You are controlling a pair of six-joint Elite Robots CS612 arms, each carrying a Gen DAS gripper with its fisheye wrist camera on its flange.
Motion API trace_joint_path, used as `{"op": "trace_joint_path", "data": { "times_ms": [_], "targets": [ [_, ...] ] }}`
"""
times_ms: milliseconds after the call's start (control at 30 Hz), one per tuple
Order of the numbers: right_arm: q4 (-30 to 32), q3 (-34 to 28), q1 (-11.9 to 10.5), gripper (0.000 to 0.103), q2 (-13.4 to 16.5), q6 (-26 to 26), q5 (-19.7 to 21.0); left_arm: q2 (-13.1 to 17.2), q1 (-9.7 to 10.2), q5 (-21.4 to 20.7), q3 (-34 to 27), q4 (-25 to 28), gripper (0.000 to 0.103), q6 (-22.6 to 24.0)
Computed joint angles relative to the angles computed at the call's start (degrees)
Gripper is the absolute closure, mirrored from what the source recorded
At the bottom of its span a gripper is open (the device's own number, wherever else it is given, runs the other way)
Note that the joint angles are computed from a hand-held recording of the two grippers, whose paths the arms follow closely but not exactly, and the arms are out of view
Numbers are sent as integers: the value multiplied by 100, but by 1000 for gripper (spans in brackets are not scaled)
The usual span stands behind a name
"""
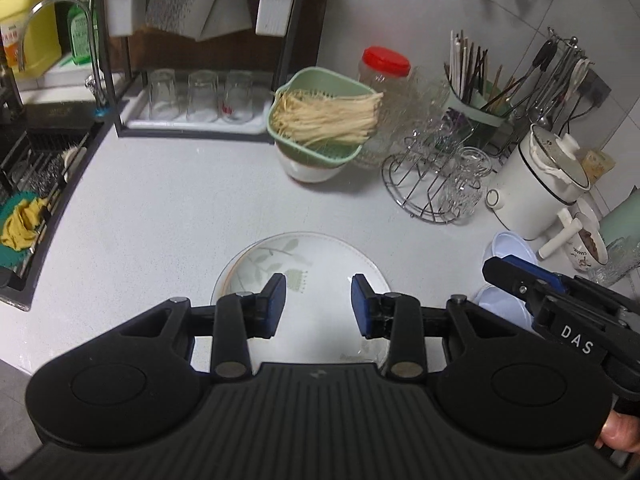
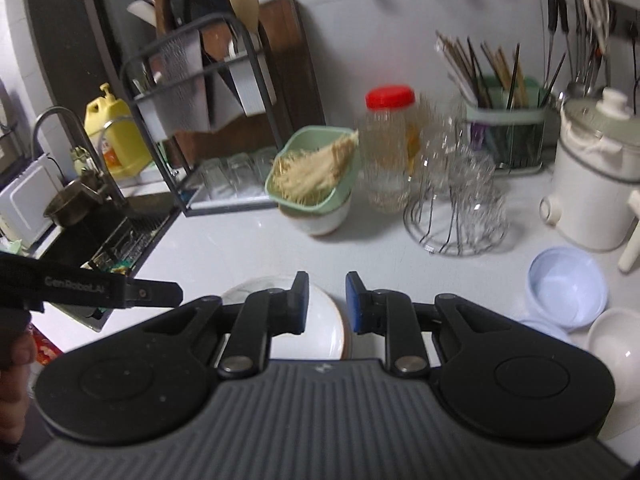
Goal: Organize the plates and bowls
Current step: 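Open both tools and move them from the plate stack to a pale blue bowl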
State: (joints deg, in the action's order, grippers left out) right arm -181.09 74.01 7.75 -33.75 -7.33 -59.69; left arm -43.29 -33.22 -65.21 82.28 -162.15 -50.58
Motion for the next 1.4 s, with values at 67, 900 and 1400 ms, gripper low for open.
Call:
{"op": "trace_joint_path", "data": {
  "times_ms": [67, 900, 1400],
  "targets": [
    [-111, 68, -50, 79, -33, -83, 91, -18, -87, 187, -4, -1, 62, -21],
    [-146, 529, -553, 79, -199, -95, -272, 527, -446, 83, -1029, 857, 29, -76],
    [944, -20, -485, 63, 151, 458, -1497, 1661, -11, -1615, -2610, 769, 29, 1129]
  ]
}}
